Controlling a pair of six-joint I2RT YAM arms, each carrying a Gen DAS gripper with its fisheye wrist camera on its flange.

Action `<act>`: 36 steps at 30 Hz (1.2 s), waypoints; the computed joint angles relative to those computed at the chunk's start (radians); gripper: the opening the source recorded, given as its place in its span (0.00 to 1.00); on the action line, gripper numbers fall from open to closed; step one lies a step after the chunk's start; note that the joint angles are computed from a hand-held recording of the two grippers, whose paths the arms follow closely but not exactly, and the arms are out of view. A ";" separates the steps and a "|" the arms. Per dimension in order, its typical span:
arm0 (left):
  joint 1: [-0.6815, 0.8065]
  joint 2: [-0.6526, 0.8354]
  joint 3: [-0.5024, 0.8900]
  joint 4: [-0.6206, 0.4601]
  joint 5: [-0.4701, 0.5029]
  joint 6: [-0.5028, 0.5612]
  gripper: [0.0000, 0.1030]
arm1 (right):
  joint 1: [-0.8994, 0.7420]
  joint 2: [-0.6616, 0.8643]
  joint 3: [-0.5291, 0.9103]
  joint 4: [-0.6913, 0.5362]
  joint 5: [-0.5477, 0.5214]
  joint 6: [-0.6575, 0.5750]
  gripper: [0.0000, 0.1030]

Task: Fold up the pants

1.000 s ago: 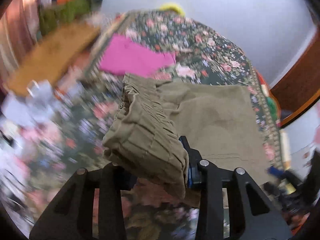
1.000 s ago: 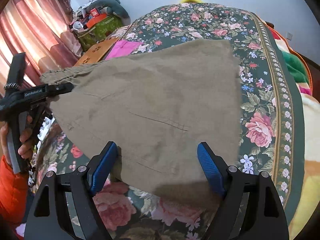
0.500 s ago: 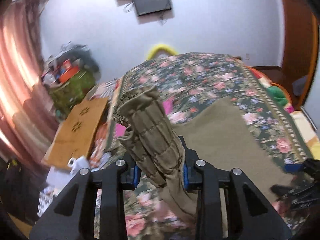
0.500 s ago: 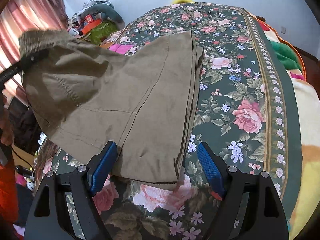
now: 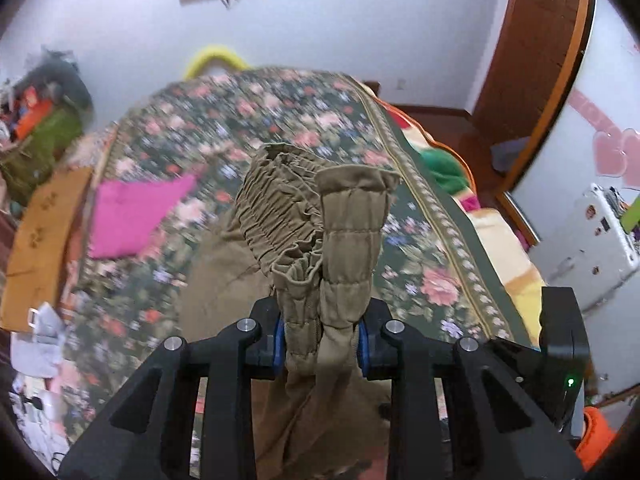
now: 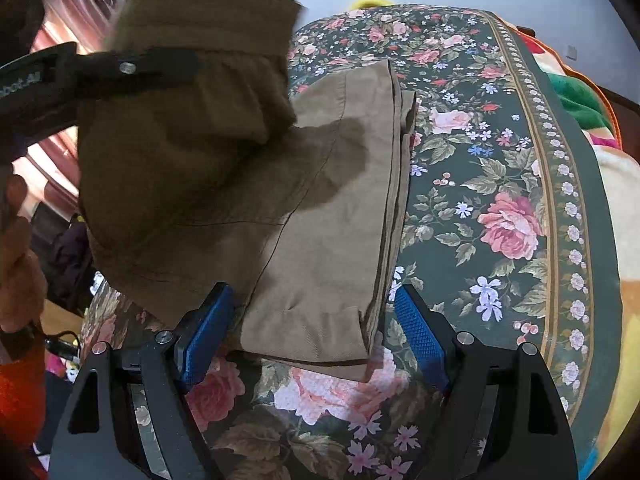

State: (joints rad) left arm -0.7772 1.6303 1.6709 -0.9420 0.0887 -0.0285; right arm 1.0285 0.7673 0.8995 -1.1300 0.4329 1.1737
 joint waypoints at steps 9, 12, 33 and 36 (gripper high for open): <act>-0.042 0.026 0.011 -0.049 0.037 0.026 0.40 | 0.034 -0.015 -0.004 -0.006 0.027 0.037 0.78; -0.040 -0.010 0.000 -0.038 0.088 0.039 0.62 | 0.056 -0.018 0.005 -0.027 0.055 0.070 0.78; 0.214 0.436 0.488 -0.162 -0.034 0.249 0.92 | 0.159 -0.028 0.107 -0.360 0.223 0.304 0.78; 0.231 0.604 0.691 -0.243 -0.030 0.248 0.92 | 0.135 -0.048 0.111 -0.381 0.223 0.313 0.78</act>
State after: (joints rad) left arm -0.5461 2.2341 2.3621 -1.1850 0.0585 0.2200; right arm 1.1631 0.7198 1.0106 -1.5110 0.6557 1.4863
